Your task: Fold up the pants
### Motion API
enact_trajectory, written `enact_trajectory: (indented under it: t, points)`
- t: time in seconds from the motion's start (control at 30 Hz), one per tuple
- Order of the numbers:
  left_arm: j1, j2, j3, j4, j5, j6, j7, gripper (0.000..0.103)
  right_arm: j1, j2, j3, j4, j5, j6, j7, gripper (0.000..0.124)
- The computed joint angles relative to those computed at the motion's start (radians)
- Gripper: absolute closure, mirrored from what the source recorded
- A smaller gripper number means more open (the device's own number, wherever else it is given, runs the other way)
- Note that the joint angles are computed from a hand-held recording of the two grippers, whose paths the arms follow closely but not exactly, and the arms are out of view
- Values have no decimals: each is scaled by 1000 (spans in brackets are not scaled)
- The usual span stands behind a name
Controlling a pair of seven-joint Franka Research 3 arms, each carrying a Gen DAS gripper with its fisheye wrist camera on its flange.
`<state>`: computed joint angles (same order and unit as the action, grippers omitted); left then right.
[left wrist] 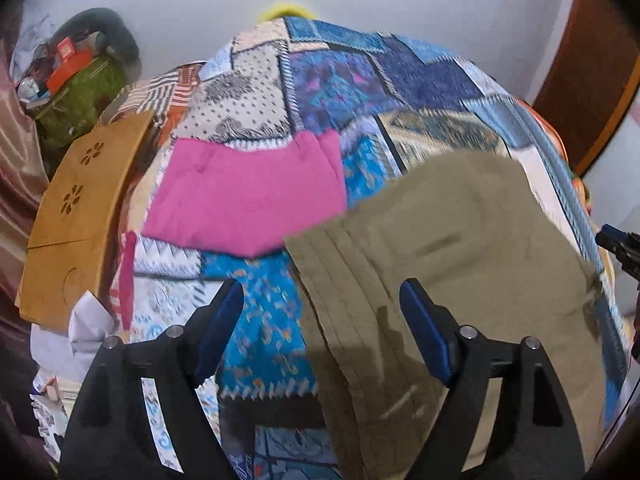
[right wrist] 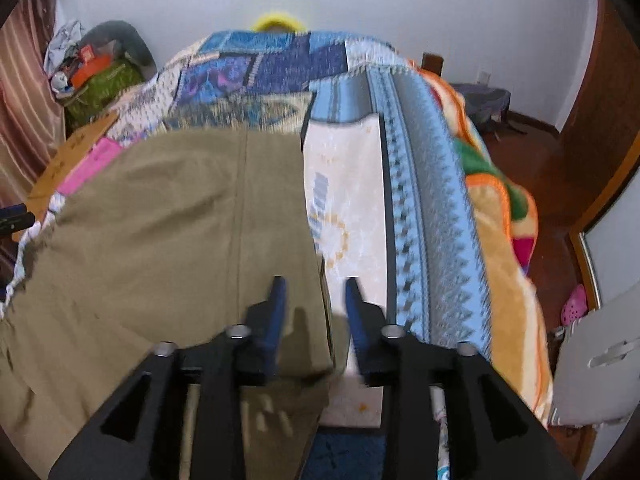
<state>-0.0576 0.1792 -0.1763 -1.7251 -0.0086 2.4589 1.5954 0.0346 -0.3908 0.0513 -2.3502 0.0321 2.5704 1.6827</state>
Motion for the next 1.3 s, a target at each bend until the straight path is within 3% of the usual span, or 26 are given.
enact_trajectory:
  t: [0.2,0.27,0.57,0.67,0.8,0.87,0.93,0.97,1.0,1.13,1.3]
  points:
    - [16,149,-8,205,-31,-120,-14,18,-7,102,13,112,-38,60,38,61]
    - [25,193,-19,258,-58,-159,-4,16,2,151,5,151,-33,88,41,61]
    - [14,353,-23,419,-37,-252,-39,16,49,395,-41,358,-51,65,37,61]
    - [31,379,-38,431,-66,-255,-28,16,60,468,-56,420,43,54,-11,62]
    - [54,394,-57,426,-116,-243,-2,16,75,551,-75,503,63,-13,-5,73]
    - [62,399,-65,424,-137,-237,15,21,79,556,-78,491,80,29,-9,75]
    - [73,397,-76,419,-163,-234,37,30,81,547,-75,470,99,64,-29,88]
    - [73,393,-76,414,-168,-227,43,37,83,545,-75,465,104,74,-38,104]
    - [67,385,-73,403,-163,-210,47,40,87,542,-75,461,100,75,-42,112]
    - [-5,335,-25,334,-6,-95,61,53,135,546,-110,466,-103,85,83,118]
    - [-37,322,0,351,93,-74,18,57,144,523,-126,469,-235,111,200,120]
